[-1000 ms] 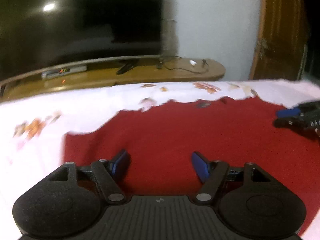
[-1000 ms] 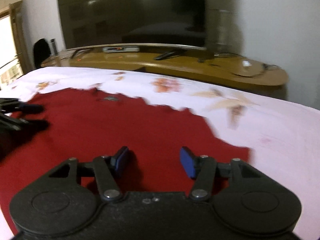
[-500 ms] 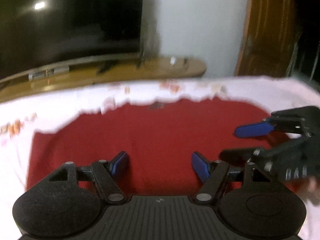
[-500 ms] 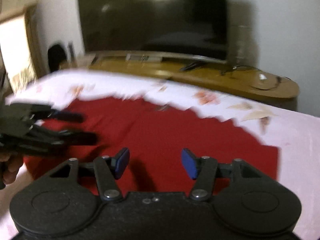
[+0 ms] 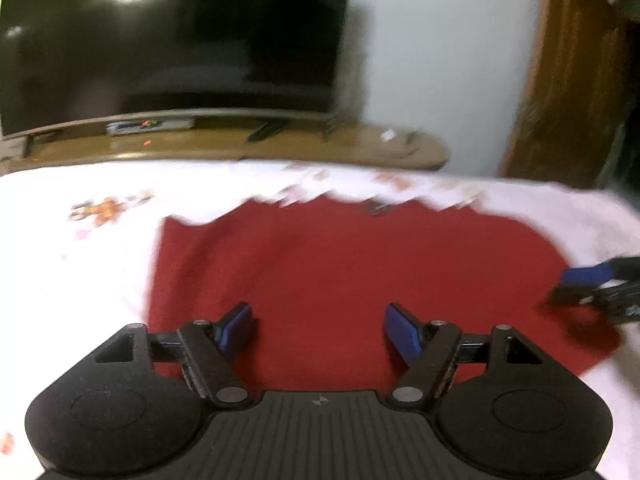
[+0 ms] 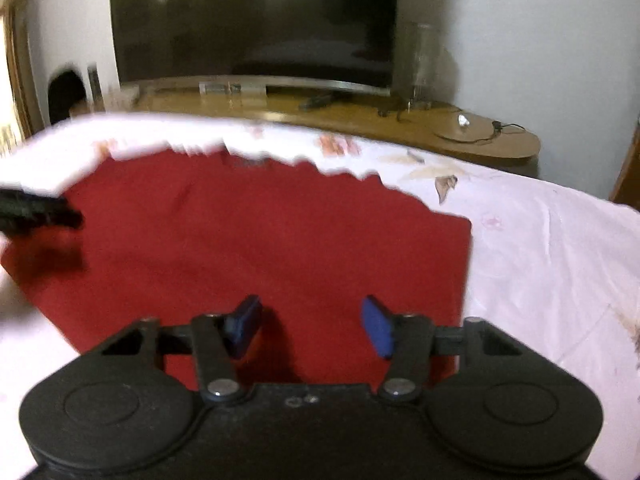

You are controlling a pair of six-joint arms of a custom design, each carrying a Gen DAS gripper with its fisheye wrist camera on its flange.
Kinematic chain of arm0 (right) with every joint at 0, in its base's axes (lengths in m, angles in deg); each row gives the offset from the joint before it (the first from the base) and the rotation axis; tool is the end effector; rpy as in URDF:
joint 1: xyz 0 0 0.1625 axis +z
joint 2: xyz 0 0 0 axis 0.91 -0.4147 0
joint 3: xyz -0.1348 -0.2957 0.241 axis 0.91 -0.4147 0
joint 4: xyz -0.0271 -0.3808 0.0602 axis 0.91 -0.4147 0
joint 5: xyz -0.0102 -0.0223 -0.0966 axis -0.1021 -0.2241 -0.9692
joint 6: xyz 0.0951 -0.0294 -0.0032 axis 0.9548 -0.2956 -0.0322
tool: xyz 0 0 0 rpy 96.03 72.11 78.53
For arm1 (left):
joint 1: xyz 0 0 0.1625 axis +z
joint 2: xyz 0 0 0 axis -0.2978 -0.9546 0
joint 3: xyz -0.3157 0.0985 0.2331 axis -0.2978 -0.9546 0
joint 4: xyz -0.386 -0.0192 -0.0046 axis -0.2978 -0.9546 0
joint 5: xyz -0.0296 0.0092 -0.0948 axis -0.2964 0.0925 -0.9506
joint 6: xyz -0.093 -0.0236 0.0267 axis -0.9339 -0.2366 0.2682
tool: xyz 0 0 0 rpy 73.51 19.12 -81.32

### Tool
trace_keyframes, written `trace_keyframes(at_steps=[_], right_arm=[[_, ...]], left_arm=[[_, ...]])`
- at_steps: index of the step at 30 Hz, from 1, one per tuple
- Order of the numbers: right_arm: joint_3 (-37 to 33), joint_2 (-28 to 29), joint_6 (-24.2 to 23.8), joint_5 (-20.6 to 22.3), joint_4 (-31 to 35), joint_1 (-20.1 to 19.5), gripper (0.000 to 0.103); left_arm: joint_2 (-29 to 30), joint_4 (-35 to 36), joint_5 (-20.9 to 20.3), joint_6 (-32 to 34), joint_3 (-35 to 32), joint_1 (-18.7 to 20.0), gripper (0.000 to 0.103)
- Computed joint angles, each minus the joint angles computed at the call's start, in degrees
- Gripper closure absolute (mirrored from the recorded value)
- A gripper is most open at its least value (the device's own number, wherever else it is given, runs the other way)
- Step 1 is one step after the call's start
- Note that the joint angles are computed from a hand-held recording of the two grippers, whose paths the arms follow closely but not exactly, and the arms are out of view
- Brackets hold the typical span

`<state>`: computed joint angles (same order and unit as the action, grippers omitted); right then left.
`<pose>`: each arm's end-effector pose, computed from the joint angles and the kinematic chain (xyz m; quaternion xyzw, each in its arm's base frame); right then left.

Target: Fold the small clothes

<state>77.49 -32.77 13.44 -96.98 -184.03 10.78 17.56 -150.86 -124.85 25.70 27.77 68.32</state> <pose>-0.0301 -0.5795 0.3784 0.1606 -0.8305 0.4040 0.3484 -0.3488 -0.7090 0.0037 0.3702 0.8606 -0.3189 0.1435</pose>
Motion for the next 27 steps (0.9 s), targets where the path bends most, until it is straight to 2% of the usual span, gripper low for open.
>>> trace_keyframes(at_steps=[2,5,8,10,14,18,21,22,25,27], right_arm=[[1.8,-0.7,1.6,2.4,-0.4,0.8,0.050],[3.1,0.7,1.4,2.1,0.0,2.9,0.053],[4.8,2.2,0.6,1.0,-0.3,4.2,0.058],[4.6,3.2,0.5,-2.2,-0.7,4.6,0.058],[6.9,0.5,0.6,-2.5,-2.6,2.2,0.058],[10.3,-4.4,0.4,-3.0,-4.6,-1.0,0.057],[11.9,-7.5,2.3,-0.6,-4.2,-3.9,0.057],[12.1,-7.6,2.0,-0.2,-4.6,-4.1,0.057],[11.4,-5.3,1.2,-3.0,-7.3,-2.7,0.053],[11.1,-4.8,2.6,-3.7,-7.7,-2.3,0.052]], left_arm=[[0.1,-0.9,-1.1,0.5,1.5,-1.1,0.030],[0.6,-2.0,-1.0,1.7,3.9,-2.7,0.030],[1.0,-2.6,3.2,1.4,5.9,-3.6,0.030],[0.5,-4.1,4.7,1.3,7.7,-3.3,0.030],[-3.0,-7.5,6.4,0.9,13.0,-2.5,0.030],[-6.8,-9.9,4.8,-1.1,17.8,-0.5,0.030],[-5.8,-9.7,5.9,-0.8,16.8,-0.3,0.030],[-5.2,-9.5,6.7,-0.7,16.1,-0.6,0.026],[-4.2,-8.8,7.8,-1.8,14.9,-1.0,0.022],[-4.1,-7.7,8.6,-2.1,14.3,-1.3,0.022]])
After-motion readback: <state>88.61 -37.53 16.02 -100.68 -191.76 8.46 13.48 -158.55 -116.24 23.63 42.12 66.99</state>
